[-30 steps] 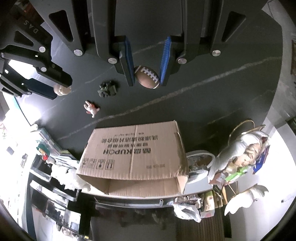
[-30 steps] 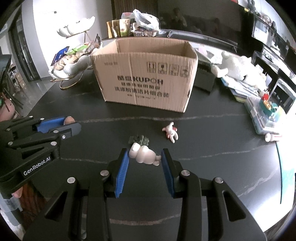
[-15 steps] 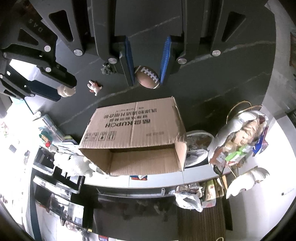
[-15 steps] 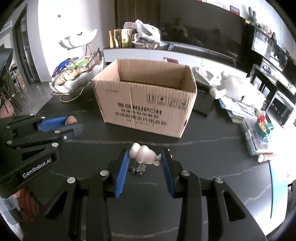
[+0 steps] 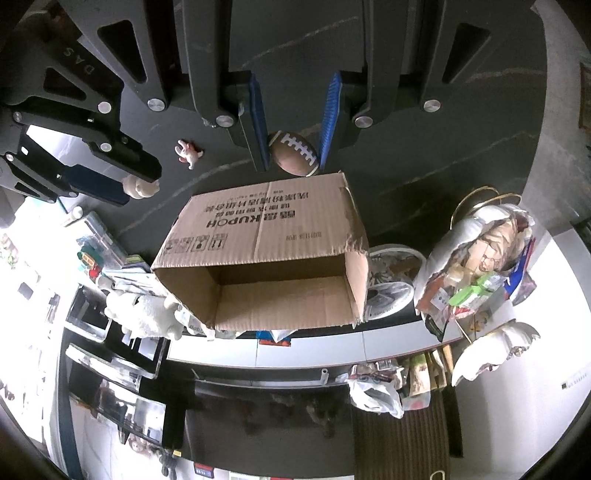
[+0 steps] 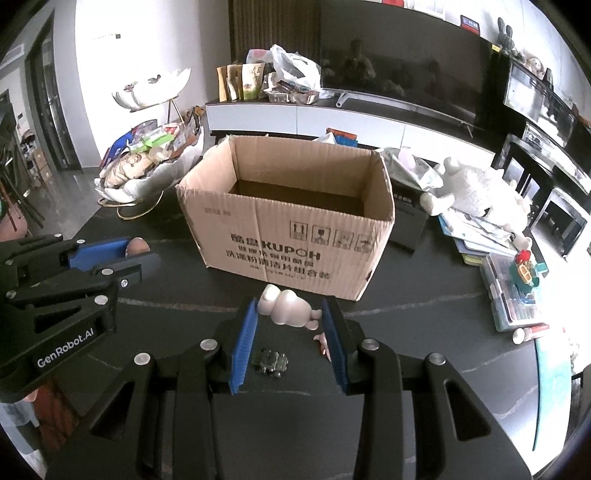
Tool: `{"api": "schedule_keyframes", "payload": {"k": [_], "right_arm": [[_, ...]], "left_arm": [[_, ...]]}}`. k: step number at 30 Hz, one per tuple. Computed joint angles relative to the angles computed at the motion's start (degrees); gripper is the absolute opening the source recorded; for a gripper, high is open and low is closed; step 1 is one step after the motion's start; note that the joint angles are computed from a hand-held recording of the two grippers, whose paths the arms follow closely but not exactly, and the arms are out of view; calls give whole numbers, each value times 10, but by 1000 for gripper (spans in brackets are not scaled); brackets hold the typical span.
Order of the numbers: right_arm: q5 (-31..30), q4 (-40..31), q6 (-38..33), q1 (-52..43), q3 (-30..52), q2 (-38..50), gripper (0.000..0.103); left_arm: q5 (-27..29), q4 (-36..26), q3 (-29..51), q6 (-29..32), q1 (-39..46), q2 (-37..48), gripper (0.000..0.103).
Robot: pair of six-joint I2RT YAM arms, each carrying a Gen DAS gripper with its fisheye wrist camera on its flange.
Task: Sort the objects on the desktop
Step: 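Lift the football and figurine and carry both over the cardboard box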
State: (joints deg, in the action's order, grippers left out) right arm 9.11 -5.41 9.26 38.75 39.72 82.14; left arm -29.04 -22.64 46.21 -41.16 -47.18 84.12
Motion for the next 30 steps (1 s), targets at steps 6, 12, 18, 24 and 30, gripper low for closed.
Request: {"api": "schedule_keyframes", "payload": {"k": [6,12,18,24,30], "right_arm": [[-3,-2,-8,-5,20,16,33],[-4,-5,-15,-9,39,28,33],[-7,-8,-24,-15,64,46,33],[-10,-9,-33,-24,86,62,33],[-13,-13,-40,-36,104,68,33]], "left_arm": [[5,0,8,17,20,-3,24],[13,1,20,35,38,-3,24],[20,6,32,57,54,2,24],[23,15,39,72,67,2,24],[36,21,56,90,84,16,24]]}}
